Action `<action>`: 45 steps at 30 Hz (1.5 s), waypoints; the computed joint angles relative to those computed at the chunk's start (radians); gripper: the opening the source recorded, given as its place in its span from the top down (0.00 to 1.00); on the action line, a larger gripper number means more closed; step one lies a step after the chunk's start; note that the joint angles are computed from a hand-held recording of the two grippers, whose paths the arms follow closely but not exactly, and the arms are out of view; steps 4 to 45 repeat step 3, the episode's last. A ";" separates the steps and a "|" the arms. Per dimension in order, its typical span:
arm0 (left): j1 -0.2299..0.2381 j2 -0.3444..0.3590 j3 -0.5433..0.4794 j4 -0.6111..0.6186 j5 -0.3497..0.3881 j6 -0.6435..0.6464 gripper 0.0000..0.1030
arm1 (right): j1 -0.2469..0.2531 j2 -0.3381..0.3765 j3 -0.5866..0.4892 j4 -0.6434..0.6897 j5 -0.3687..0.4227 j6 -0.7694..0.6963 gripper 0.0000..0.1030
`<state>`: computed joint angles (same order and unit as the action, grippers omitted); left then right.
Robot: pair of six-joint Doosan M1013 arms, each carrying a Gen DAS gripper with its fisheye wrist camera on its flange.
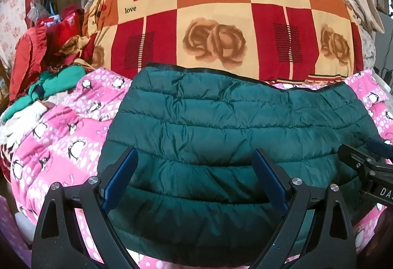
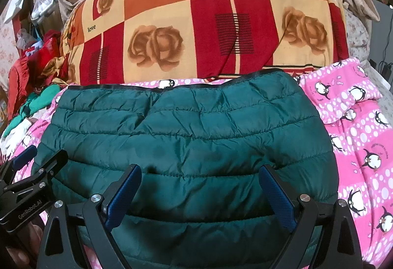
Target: Fold large clothes
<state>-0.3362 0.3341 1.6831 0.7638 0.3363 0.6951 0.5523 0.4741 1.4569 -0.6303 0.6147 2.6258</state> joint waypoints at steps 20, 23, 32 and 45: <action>0.013 0.002 -0.010 -0.097 -0.002 0.087 0.09 | -0.006 0.000 -0.002 0.008 0.000 -0.010 0.08; 0.013 0.002 -0.010 -0.097 -0.002 0.087 0.09 | -0.006 0.000 -0.002 0.008 0.000 -0.010 0.08; 0.013 0.002 -0.010 -0.097 -0.002 0.087 0.09 | -0.006 0.000 -0.002 0.008 0.000 -0.010 0.08; 0.013 0.002 -0.010 -0.097 -0.002 0.087 0.09 | -0.006 0.000 -0.002 0.008 0.000 -0.010 0.08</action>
